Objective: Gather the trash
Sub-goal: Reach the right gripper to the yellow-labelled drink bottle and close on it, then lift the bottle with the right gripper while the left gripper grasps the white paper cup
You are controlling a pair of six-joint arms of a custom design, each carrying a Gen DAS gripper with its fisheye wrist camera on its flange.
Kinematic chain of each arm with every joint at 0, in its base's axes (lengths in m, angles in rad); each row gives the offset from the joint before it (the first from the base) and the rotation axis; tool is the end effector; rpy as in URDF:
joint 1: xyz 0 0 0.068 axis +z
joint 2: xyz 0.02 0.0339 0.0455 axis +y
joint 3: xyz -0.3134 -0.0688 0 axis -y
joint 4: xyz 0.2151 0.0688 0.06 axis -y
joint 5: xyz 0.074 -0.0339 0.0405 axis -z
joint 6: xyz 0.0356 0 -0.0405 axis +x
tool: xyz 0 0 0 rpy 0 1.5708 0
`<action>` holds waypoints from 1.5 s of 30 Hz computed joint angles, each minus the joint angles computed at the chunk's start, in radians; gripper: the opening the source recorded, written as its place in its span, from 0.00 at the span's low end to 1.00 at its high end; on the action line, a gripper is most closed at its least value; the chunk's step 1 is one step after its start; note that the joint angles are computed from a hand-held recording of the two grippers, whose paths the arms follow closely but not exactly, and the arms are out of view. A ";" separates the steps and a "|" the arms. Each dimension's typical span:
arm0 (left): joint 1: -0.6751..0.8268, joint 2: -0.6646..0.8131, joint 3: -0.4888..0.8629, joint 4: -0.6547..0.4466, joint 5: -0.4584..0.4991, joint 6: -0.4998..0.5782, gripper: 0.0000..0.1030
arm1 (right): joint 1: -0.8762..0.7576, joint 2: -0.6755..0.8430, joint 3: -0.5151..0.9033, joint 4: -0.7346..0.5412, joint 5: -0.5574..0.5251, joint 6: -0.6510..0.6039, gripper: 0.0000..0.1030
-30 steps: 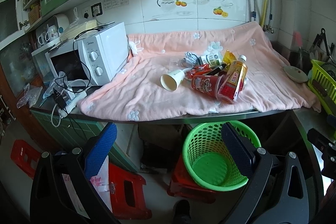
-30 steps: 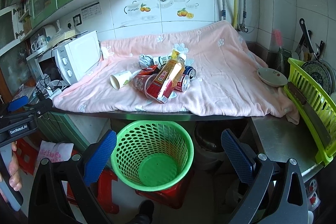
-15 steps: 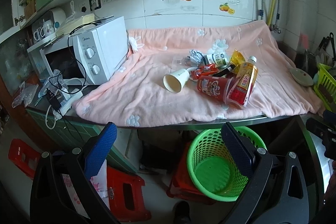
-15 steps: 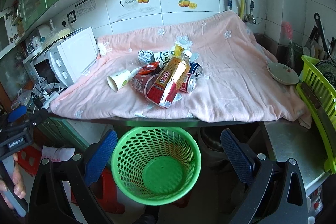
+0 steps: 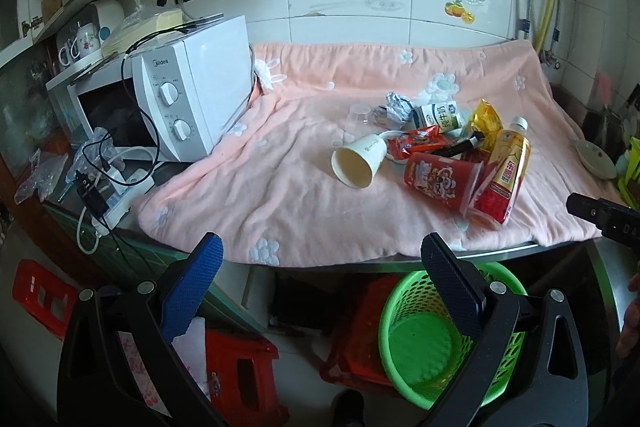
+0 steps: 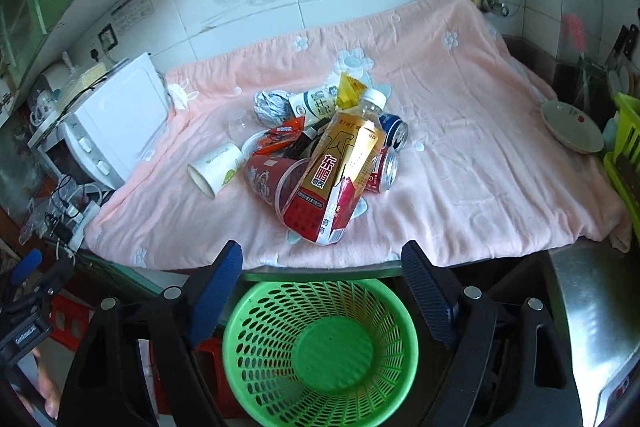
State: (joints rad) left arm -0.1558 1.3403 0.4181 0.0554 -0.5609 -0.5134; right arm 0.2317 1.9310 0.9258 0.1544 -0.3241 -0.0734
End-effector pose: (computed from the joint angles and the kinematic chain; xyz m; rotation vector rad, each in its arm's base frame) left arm 0.1942 -0.0113 0.2040 -0.6439 2.2044 0.3459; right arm 0.3550 0.0954 0.1763 -0.5129 2.3598 0.4645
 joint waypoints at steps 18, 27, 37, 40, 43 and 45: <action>0.403 0.341 0.186 0.266 0.383 0.354 0.94 | 0.062 0.425 0.600 -0.298 0.017 0.257 0.68; 0.458 0.586 0.468 0.188 0.551 0.533 0.94 | 0.064 0.538 0.764 -0.389 0.003 0.330 0.67; 0.438 0.853 0.814 -0.020 0.619 0.644 0.94 | 0.058 0.580 0.832 -0.436 -0.032 0.360 0.67; 0.441 0.906 0.879 -0.062 0.626 0.659 0.94 | 0.054 0.583 0.830 -0.430 -0.045 0.370 0.68; 0.447 0.945 0.946 -0.124 0.667 0.660 0.88 | 0.054 0.591 0.838 -0.430 -0.042 0.371 0.71; 0.453 0.962 0.978 -0.159 0.697 0.662 0.88 | 0.052 0.595 0.836 -0.418 -0.046 0.378 0.72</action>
State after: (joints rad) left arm 0.2974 2.3026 1.3961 -0.1039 0.1360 0.1486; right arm 0.2834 2.5257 1.7616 -0.2633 -0.3701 0.3047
